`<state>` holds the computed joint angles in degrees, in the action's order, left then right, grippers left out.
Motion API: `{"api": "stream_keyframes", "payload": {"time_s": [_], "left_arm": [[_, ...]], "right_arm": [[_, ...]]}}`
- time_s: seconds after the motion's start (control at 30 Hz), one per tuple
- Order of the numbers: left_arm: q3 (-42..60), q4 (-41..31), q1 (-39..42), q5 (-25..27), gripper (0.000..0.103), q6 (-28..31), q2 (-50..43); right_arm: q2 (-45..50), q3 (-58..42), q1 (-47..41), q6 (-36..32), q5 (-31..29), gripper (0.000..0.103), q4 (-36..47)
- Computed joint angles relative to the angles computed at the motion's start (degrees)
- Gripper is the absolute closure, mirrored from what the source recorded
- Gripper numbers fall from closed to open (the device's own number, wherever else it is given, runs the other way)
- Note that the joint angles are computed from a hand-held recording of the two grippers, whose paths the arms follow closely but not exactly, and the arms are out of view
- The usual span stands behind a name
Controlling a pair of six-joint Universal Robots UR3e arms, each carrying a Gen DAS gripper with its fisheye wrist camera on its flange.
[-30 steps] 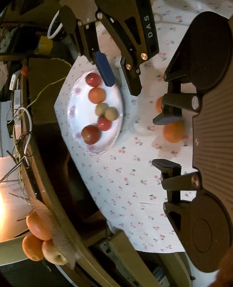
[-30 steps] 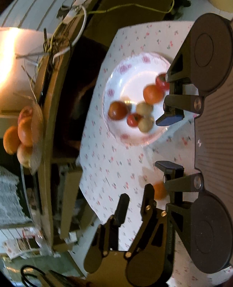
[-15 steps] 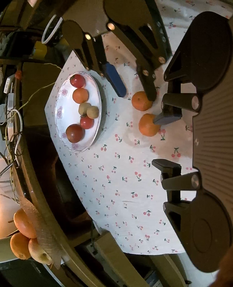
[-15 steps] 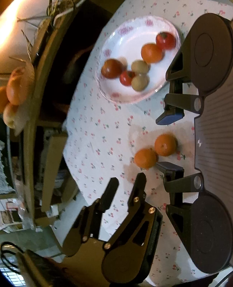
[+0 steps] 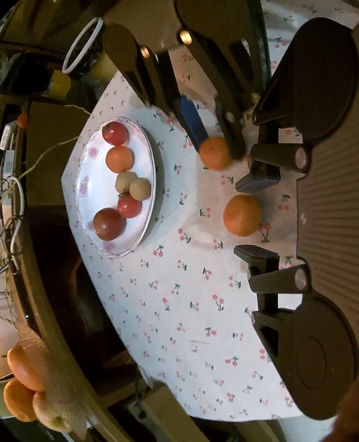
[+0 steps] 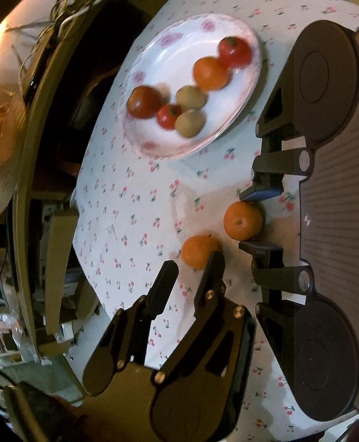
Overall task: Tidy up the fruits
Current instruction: 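Grasp a tangerine with the right gripper while the left gripper grasps the other tangerine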
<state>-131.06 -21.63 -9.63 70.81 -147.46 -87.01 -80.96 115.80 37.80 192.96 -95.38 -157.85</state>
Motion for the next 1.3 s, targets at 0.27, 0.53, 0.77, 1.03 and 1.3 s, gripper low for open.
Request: {"api": "stream_keyframes", "payload": {"time_s": [0.27, 0.53, 0.77, 1.03, 1.3], "left_arm": [[-0.22, 3.77, -2.94, 3.02, 0.064, -4.92, -2.29], [-4.61, -0.49, -5.32, 2.81, 0.064, -8.82, 8.26], [-6.44, 0.03, -11.78, 6.05, 0.064, -12.67, 8.74], [-8.01, 3.02, -14.67, 10.74, 0.053, -14.79, 8.39], [-9.35, 3.74, -14.83, 12.59, 0.045, -15.82, 9.47]], "right_arm": [[-7.40, 5.61, 1.14, 5.65, -5.19, 0.072, 2.93], [-13.44, 9.59, 6.26, 13.17, -10.57, 0.072, 7.19], [-14.22, 10.45, 10.85, 18.16, -14.28, 0.071, 9.94], [-15.03, 12.67, 10.54, 16.97, -14.15, 0.057, 7.55], [-16.68, 14.51, 10.02, 17.21, -13.55, 0.048, 6.50]]}}
